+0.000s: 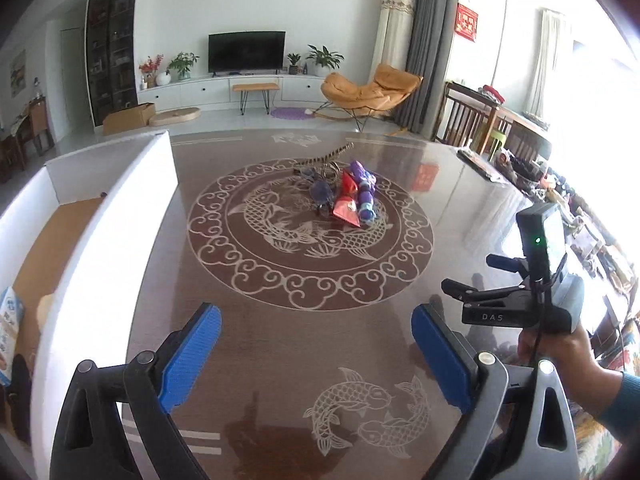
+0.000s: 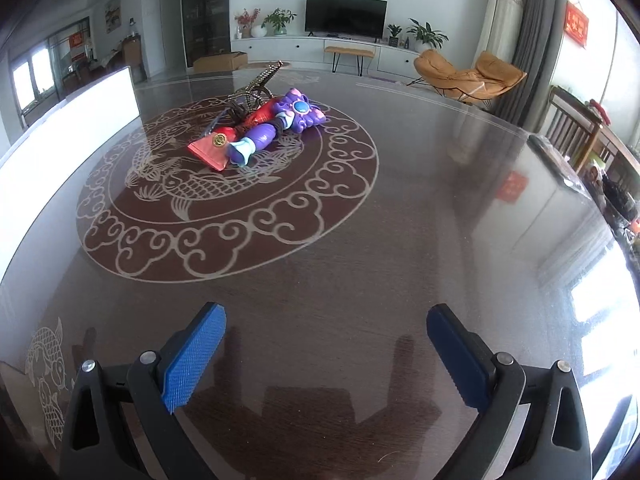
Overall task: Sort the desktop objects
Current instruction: 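Move both tools back over the table toward the remaining pile, then grasp the rimless blue-tinted glasses by the cord with the left tool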
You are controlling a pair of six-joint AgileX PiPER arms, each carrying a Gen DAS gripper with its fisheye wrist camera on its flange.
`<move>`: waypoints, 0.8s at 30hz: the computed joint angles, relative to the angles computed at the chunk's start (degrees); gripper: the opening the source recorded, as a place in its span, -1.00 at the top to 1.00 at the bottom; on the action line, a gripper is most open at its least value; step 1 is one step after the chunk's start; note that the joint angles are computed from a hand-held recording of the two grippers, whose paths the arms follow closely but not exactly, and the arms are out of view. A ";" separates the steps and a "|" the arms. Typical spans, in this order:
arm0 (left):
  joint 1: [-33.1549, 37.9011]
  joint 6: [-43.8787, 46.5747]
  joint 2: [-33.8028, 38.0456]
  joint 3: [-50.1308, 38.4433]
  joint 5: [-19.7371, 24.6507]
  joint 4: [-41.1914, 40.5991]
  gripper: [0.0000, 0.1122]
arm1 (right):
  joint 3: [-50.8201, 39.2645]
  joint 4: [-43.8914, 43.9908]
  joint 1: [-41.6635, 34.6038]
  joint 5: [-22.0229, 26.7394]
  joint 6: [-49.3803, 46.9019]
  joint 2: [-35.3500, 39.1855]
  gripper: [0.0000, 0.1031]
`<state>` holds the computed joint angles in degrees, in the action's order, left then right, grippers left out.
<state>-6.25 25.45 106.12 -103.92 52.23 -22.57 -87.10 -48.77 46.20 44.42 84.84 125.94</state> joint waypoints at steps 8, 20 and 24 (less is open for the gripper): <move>-6.61 -10.17 14.56 -13.36 2.23 12.54 -0.73 | -0.86 5.25 -2.01 -2.84 -3.27 0.60 -1.00; -8.42 -15.00 20.43 -19.28 4.82 17.11 -0.74 | -1.49 5.22 -1.68 -1.95 -2.79 0.97 -1.00; -8.55 -15.70 20.77 -20.28 5.71 17.66 -0.84 | -1.50 5.21 -1.69 -1.97 -2.79 0.99 -1.00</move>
<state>-14.80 9.75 126.89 -124.20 57.94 -4.91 -88.60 -43.56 44.51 42.45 82.04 126.94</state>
